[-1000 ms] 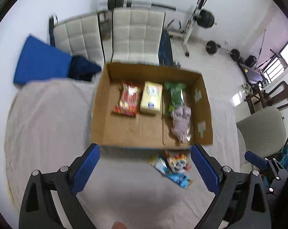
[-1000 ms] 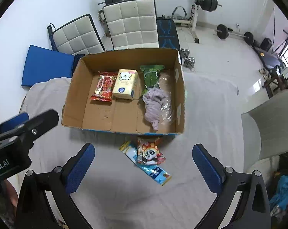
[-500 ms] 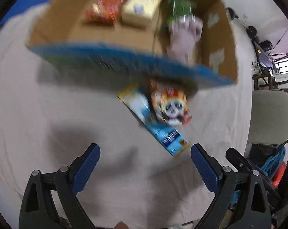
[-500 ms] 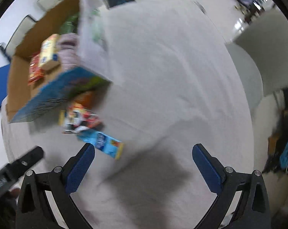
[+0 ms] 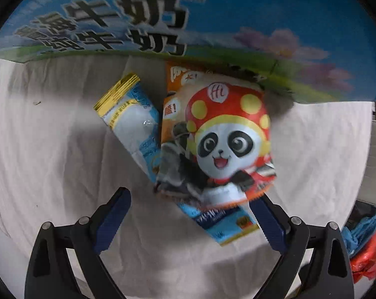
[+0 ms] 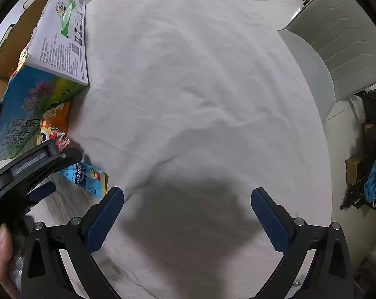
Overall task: Organize soft objects
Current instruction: 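Move both tools down toward the milk stick and panda bag, then grasp the blue milk stick with left tool while right tool grasps orange panda bag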
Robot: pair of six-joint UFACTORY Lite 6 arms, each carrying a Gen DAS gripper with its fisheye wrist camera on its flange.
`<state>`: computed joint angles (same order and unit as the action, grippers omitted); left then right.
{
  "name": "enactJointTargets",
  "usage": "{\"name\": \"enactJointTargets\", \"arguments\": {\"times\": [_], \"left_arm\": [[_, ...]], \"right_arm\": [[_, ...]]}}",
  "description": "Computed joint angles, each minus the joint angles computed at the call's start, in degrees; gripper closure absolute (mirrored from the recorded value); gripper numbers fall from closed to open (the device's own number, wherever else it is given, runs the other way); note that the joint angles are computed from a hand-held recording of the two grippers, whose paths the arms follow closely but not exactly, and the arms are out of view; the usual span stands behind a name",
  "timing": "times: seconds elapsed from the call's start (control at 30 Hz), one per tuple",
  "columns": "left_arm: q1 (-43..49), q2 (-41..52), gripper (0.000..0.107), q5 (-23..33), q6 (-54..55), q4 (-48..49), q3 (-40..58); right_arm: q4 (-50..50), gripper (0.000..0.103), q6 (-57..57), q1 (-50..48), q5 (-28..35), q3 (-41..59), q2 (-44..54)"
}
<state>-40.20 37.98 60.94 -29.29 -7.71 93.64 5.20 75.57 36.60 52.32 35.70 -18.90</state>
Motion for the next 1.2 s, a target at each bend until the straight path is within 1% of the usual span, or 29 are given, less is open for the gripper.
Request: {"name": "enactJointTargets", "arguments": {"times": [0.07, 0.13, 0.17, 0.23, 0.27, 0.3, 0.37, 0.4, 0.43, 0.53, 0.6, 0.77, 0.8, 0.83, 0.87, 0.9, 0.97, 1.0, 1.03, 1.07, 1.1, 1.13, 1.2], "left_arm": [[-0.67, 0.69, 0.012, -0.93, -1.17, 1.56, -1.03], [-1.95, -1.31, 0.015, -3.09, -1.12, 4.44, -3.46], [-2.22, -2.52, 0.021, -3.92, -0.02, 4.99, -4.80], [-2.38, -5.64, 0.040, -5.24, 2.15, 5.90, -7.91], [-2.07, -7.51, 0.061, -5.58, 3.60, 6.12, -9.57], [-1.58, -7.72, 0.071, -5.07, 5.02, 5.85, -9.35], [1.69, -10.89, 0.075, -5.80, 9.54, 3.83, -13.48], [3.10, -11.92, 0.080, -5.74, 10.83, 4.09, -14.72], [4.59, -13.36, 0.080, -6.33, 12.81, 3.37, -16.42], [9.13, -16.90, 0.080, -6.59, 14.91, 5.29, -21.06], [12.45, -18.92, 0.080, -6.83, 16.08, 6.24, -23.53], [21.23, -21.76, 0.080, -7.33, 22.41, 5.13, -27.67], [22.90, -21.50, 0.077, -7.12, 24.52, 3.96, -27.67], [23.41, -20.60, 0.077, -6.65, 25.57, 2.93, -26.92], [24.10, -20.29, 0.077, -6.48, 26.46, 2.29, -26.55], [24.88, -19.34, 0.077, -6.24, 27.35, 2.31, -25.49], [24.24, -18.53, 0.077, -6.31, 27.86, 4.20, -24.22], [23.64, -16.98, 0.079, -6.22, 27.97, 5.60, -22.21], [22.89, -15.70, 0.079, -5.94, 28.06, 6.61, -20.28], [22.55, -15.88, 0.079, -6.22, 28.31, 6.88, -20.52], [22.18, -15.78, 0.079, -6.39, 28.27, 6.79, -20.45], [22.11, -15.88, 0.079, -6.58, 28.42, 6.51, -20.53], [22.19, -16.98, 0.080, -7.01, 28.77, 5.51, -22.22]], "right_arm": [[-0.15, 0.000, -0.19, 0.23, 0.61, 0.32, -0.35], [-0.42, 0.000, 0.02, 1.15, 1.09, 1.18, -0.24], [-0.45, 0.000, -0.49, 0.85, 1.65, 2.10, 0.03], [-0.87, 0.000, -0.44, 1.30, 2.12, 3.46, 0.57], [-0.99, 0.000, -0.68, 1.41, 2.21, 4.35, 1.28], [-0.42, 0.000, -1.94, 1.02, 2.03, 5.67, 2.80], [0.71, 0.000, -3.83, 0.31, 0.62, 8.09, 5.55], [1.05, 0.000, -4.86, -0.09, -0.36, 10.32, 8.13], [1.18, 0.000, -5.18, 0.06, -0.90, 11.93, 9.86], [1.94, 0.000, -7.36, 0.68, -3.35, 19.00, 17.03], [2.30, 0.000, -10.74, 0.50, -4.73, 26.14, 24.76], [-1.73, 0.000, -13.84, 1.18, -2.27, 46.60, 43.43], [-2.13, 0.000, -15.60, 0.11, -1.45, 50.66, 47.22], [-2.48, 0.005, -16.01, -0.03, -1.05, 52.33, 49.15], [-2.24, 0.009, -16.81, -0.47, -0.09, 56.39, 53.25], [-1.30, 0.026, -17.67, -0.84, 1.07, 58.76, 55.80], [2.09, 0.039, -19.94, -1.39, -0.66, 58.98, 57.10], [2.41, 0.052, -20.12, -1.05, -0.90, 58.92, 57.13], [2.07, 0.061, -20.10, -0.59, -0.30, 58.73, 57.00], [1.81, 0.062, -20.04, -0.08, 0.33, 58.68, 56.87], [1.98, 0.067, -20.38, 0.77, 0.26, 57.17, 55.65], [1.96, 0.076, -20.37, 1.49, 0.17, 55.53, 54.34], [1.86, 0.079, -19.83, 3.19, 0.23, 51.67, 51.16]]}}
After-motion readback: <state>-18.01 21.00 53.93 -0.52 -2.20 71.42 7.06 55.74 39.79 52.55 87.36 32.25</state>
